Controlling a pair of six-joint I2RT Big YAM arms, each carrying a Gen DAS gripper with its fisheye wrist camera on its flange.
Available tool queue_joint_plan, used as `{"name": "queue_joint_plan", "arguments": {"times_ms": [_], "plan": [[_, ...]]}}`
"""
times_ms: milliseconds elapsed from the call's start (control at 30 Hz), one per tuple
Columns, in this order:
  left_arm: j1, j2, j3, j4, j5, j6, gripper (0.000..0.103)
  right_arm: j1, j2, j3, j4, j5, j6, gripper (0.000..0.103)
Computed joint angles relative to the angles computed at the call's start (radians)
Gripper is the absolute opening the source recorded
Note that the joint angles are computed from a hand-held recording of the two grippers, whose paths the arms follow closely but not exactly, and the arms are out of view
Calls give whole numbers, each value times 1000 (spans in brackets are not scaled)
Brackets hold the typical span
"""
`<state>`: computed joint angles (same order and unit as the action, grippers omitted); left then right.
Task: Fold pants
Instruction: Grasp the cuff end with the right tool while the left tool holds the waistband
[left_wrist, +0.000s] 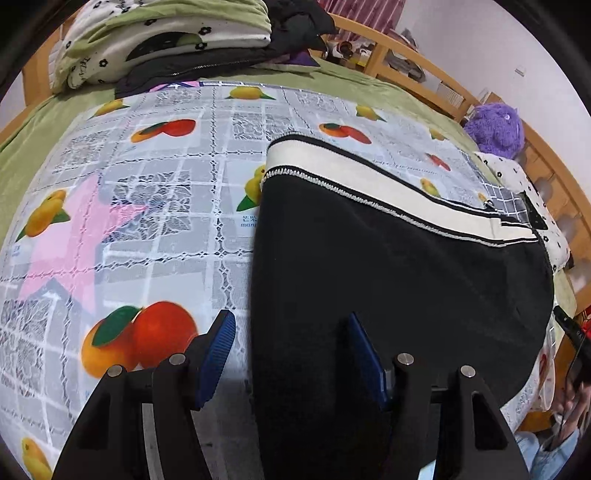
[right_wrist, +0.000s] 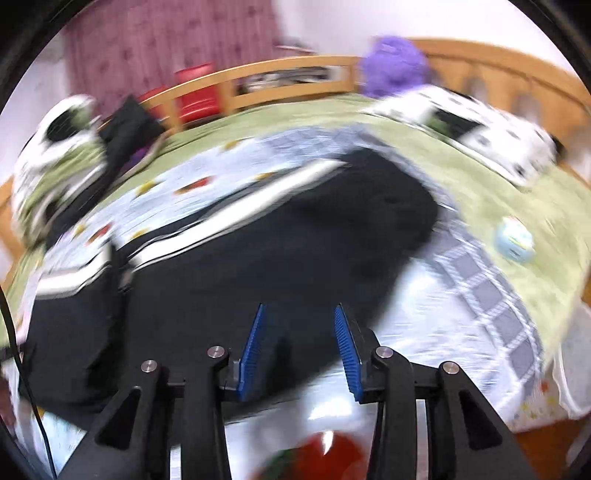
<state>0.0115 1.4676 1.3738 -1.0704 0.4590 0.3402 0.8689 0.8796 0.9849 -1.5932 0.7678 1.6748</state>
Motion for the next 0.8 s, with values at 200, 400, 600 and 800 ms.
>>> {"name": "queue_joint_plan", "arguments": {"times_ms": [200,400,600,800], "plan": [[-25,36,23,23,-9,-25,60,-242,-165,-141,254,-119,-265,40],[-45,72,59,15,-7,-33,57,-431,-144,-196,483,-250,-498,51],[-55,81,68,26,0,-86,39,-516,-114,-195,556,-315,-551,43],[-55,43,59,71,16,-108,10,-450,-58,-130,488,-195,-512,17]]}}
